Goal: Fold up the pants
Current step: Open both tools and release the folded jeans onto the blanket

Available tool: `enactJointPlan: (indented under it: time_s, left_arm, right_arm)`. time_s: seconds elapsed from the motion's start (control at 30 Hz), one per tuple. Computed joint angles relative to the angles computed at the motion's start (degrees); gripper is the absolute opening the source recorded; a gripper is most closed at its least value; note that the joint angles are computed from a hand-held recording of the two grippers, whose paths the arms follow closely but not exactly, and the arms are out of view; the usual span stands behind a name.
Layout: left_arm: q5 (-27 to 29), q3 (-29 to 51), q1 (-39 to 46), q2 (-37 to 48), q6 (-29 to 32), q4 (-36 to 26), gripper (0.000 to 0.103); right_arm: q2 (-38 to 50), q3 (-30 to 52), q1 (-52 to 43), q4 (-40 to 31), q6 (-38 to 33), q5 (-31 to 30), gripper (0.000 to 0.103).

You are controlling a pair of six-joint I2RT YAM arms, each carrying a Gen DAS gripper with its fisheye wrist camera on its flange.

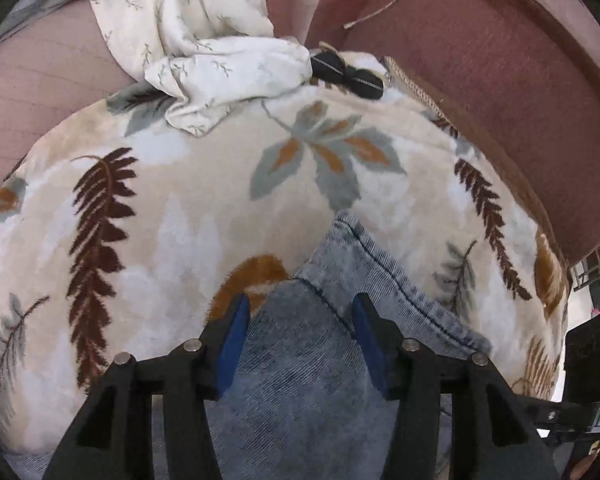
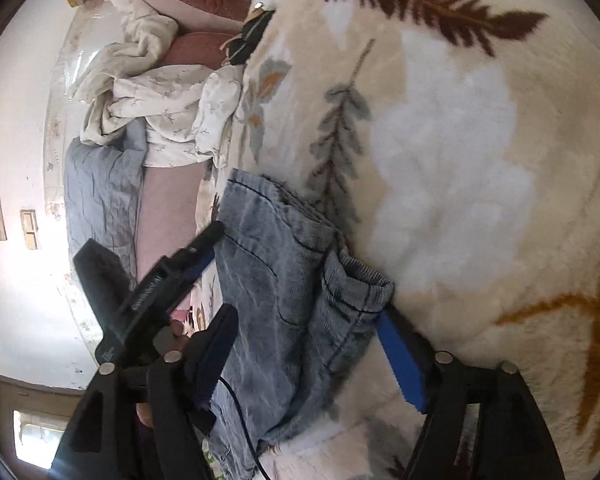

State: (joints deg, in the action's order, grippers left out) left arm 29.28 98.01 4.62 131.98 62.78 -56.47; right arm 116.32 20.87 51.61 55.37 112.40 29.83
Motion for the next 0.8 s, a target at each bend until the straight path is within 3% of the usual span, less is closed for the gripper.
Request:
enactJointPlan:
  time_s: [0.13,0.27,0.43,0.5,0.63,0.8]
  left_arm:
    - [-1.17,-4.89,-0.73,-2.23,1.76,3.16,0.054]
    - [0.33,-6.76,0.82,-4.46,1.71,3.42,0.054]
    - [1.79,-7.89,6.18,-8.12,15.62,-7.59,0.054]
    - [1.43,-13.83,8.47,-11.98,21.78,-6.07,0.054]
    - [1.05,-21.52,12.27,-16.41,27.81,-4.07,0.054]
    - [9.23,-22.77,17.86,-19.03,31.78,-6.63,0.054]
  right_arm:
    - [3.32,-1.44,-1.78,9.44,-1.2,2.1,0.076]
    - [2.15,-3.39,-1.34,6.71,1.94,3.41,0.074]
    - [5.38,-6.52,-2.01,16.15,1.38,2.59,0.074]
    - [7.09,-7.22,-2.88,20.15,0.67,0.88,0.074]
    - [10.61,-8.26,-3.31,27.37,0.79,-0.09,0.074]
    - [11.23,-8.7,-2.68,28.16,1.8,0.4,0.073]
